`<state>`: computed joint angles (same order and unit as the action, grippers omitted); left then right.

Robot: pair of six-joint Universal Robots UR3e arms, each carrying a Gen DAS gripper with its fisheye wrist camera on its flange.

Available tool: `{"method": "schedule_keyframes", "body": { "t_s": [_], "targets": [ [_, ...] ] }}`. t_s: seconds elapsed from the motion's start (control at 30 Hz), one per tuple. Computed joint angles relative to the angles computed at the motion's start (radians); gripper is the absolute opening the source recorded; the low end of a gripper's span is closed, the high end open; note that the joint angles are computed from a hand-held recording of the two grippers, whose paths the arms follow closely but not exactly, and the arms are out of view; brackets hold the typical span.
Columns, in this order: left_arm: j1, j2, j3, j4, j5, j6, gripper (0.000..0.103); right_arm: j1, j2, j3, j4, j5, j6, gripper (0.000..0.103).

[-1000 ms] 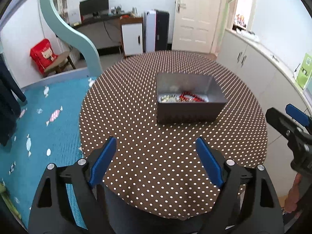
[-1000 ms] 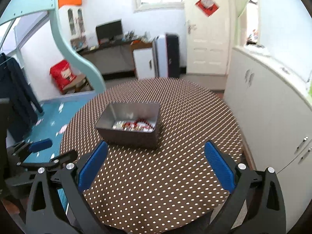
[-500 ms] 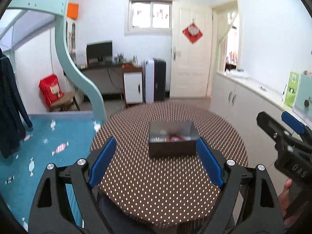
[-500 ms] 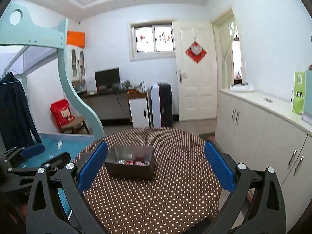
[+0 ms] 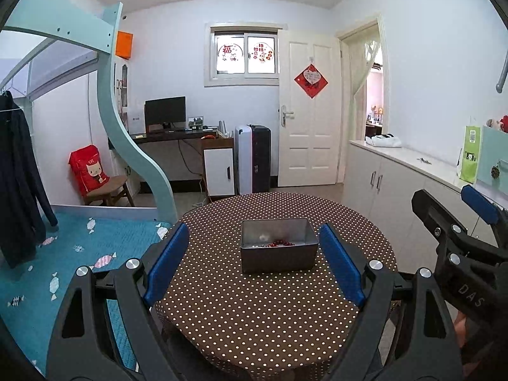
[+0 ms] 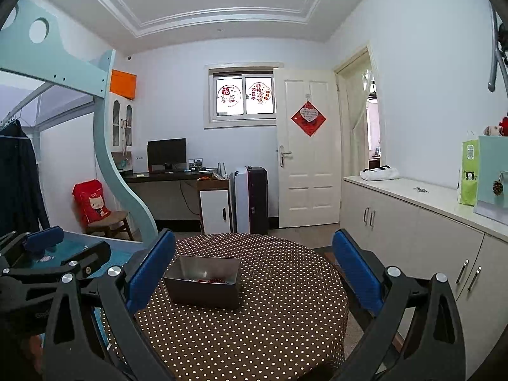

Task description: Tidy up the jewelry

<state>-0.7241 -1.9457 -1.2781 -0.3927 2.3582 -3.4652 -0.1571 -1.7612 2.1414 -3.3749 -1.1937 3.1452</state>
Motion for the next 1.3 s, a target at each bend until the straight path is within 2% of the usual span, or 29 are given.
{"method": "schedule_keyframes", "body": {
  "t_s": [0.37, 0.47, 0.87, 1.3],
  "targets": [
    [-0.028, 0.020, -0.031, -0.037, 0.027, -0.046, 0.085, -0.030, -0.034, 0.039, 0.014, 0.037, 0.023, 0.096],
    [-0.027, 0.019, -0.021, -0.054, 0.038, -0.049, 0.089, -0.030, -0.041, 0.037, 0.023, 0.032, 0.017, 0.096],
    [-0.022, 0.055, -0.062, -0.047, 0.017, -0.053, 0.089, -0.051, -0.065, 0.042, 0.069, 0.056, 0.019, 0.096],
    [-0.007, 0.078, -0.076, -0.078, -0.001, -0.070, 0.089, -0.032, -0.080, 0.044, 0.101, 0.027, 0.013, 0.096]
  ]
}}
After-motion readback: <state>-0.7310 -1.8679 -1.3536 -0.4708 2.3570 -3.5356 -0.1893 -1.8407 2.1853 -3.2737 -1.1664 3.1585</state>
